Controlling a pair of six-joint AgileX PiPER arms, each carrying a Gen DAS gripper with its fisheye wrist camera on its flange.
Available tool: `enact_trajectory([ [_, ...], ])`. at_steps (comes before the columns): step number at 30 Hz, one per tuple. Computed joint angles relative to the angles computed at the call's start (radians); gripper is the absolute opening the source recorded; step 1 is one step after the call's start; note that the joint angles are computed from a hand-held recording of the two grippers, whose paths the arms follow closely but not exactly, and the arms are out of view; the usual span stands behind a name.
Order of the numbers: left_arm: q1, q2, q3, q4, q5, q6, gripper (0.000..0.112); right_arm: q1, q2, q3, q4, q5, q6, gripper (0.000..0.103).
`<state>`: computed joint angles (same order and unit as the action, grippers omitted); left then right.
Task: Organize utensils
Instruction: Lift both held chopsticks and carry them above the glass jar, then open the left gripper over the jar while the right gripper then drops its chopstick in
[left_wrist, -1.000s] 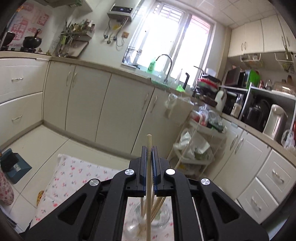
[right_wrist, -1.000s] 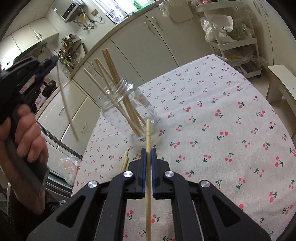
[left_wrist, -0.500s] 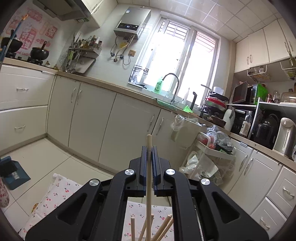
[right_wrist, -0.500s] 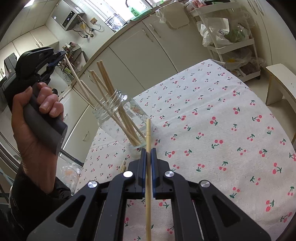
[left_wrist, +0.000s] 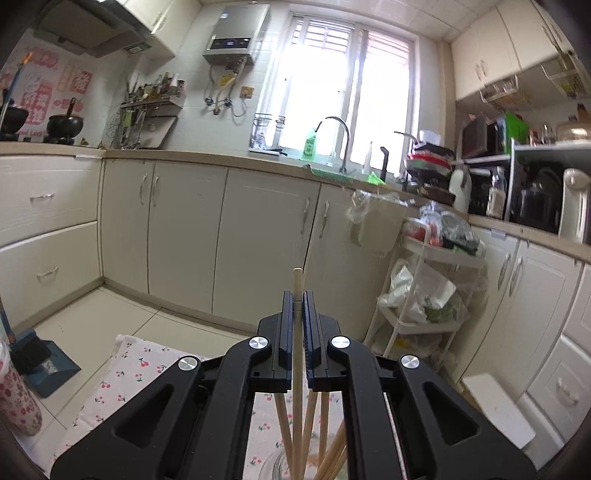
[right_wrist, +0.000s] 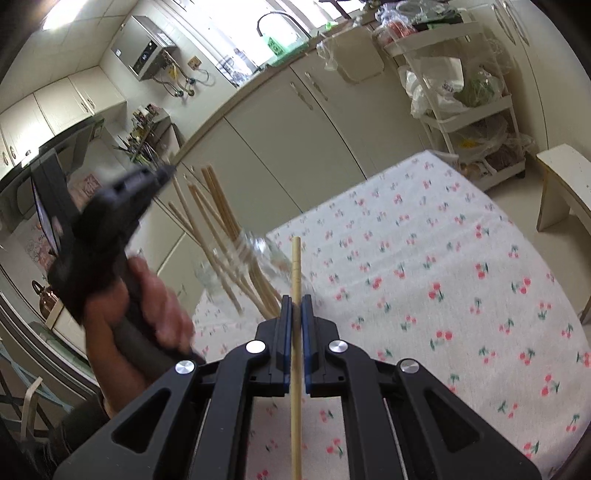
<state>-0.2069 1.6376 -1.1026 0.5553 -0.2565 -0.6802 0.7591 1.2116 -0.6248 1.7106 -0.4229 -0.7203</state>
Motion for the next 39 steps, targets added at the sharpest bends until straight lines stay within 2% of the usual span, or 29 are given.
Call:
enact_trajectory([
  [4,0.008,-0.012,0.038,0.125,-0.002,-0.079,0.006,-0.046,0.001,-0.057,-0.052,0.000,-0.004,0.006],
  [6,0.021,-0.018,0.046,0.246,-0.003,-0.187,0.006,-0.064,0.009,-0.096,-0.086,-0.003,0.005,0.006],
  [9,0.046,-0.047,0.075,0.332,-0.021,-0.259,0.009,-0.080,0.025,-0.150,-0.116,-0.011,0.010,0.006],
  [14,0.122,-0.110,0.126,0.518,-0.082,-0.449,0.036,-0.111,0.065,-0.237,-0.213,-0.022,0.071,0.006],
  [17,0.178,-0.156,0.176,0.595,-0.125,-0.523,0.045,-0.126,0.104,-0.298,-0.282,-0.050,0.123,0.006],
  [20,0.234,-0.184,0.214,0.670,-0.165,-0.594,0.050,-0.151,0.150,-0.355,-0.355,-0.066,0.193,0.006],
  [22,0.280,-0.189,0.237,0.718,-0.219,-0.641,0.050,-0.170,0.193,-0.399,-0.399,-0.062,0.236,0.006],
  [26,0.270,-0.162,0.224,0.711,-0.229,-0.600,0.050,-0.190,0.247,-0.436,-0.447,-0.050,0.295,0.006],
  [34,0.292,-0.147,0.190,0.787,-0.257,-0.742,0.050,-0.155,0.298,-0.457,-0.453,-0.198,0.250,0.006],
  [39,0.317,-0.150,0.190,0.835,-0.271,-0.786,0.052,-0.155,0.356,-0.464,-0.472,-0.235,0.278,0.006],
])
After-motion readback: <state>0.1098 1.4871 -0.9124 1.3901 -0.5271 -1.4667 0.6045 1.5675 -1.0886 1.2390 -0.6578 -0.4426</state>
